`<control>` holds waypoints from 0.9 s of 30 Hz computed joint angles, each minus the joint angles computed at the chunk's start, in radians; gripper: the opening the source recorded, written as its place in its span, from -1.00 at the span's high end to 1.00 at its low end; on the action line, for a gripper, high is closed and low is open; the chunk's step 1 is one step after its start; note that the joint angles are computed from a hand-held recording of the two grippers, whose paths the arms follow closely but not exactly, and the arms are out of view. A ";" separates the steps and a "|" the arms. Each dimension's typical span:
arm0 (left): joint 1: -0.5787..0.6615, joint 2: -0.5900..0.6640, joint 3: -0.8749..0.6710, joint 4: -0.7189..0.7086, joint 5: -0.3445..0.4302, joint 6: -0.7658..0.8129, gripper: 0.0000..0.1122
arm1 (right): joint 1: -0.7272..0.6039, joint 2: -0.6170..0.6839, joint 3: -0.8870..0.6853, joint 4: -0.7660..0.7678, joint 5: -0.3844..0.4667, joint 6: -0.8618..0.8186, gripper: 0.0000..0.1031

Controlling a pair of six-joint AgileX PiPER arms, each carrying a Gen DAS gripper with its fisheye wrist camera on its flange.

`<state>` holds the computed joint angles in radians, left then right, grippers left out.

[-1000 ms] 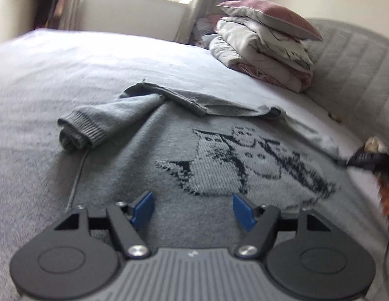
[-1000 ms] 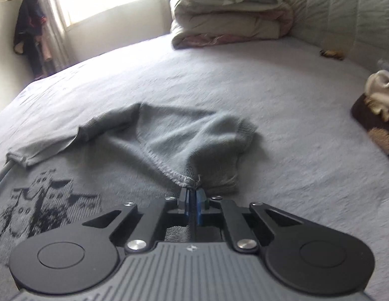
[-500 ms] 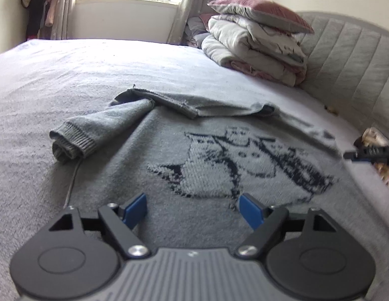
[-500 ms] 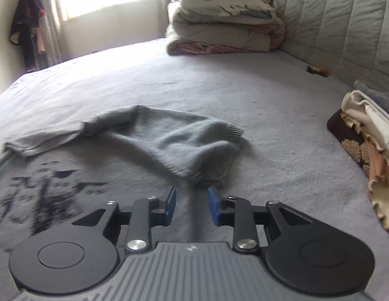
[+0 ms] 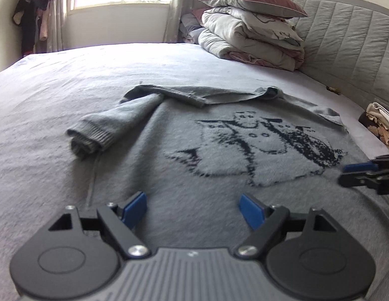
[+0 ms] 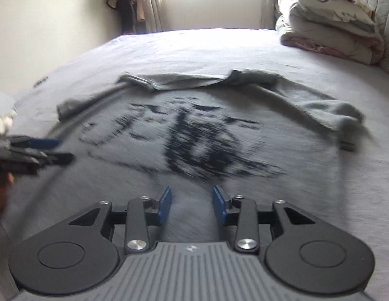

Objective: Fold clothes

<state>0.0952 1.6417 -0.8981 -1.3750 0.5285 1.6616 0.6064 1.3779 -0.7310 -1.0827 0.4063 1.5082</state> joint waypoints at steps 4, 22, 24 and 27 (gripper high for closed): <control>0.028 -0.013 -0.045 0.132 0.002 -0.183 -0.50 | -0.052 -0.094 0.062 0.103 0.004 -0.075 0.22; 0.145 0.261 -0.530 0.456 0.154 -0.967 -0.20 | -0.140 0.332 -0.521 0.586 -0.063 -0.600 0.21; 0.140 0.298 -0.566 0.450 0.161 -0.976 -0.08 | -0.145 0.416 -0.618 0.675 -0.057 -0.689 0.21; 0.134 0.344 -0.624 0.434 0.173 -0.981 0.20 | -0.151 0.545 -0.770 0.807 -0.036 -0.816 0.21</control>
<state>0.2291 1.9859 -1.5218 -0.9405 0.7010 0.6805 0.4554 1.9227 -1.5005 -0.2753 0.3699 0.6920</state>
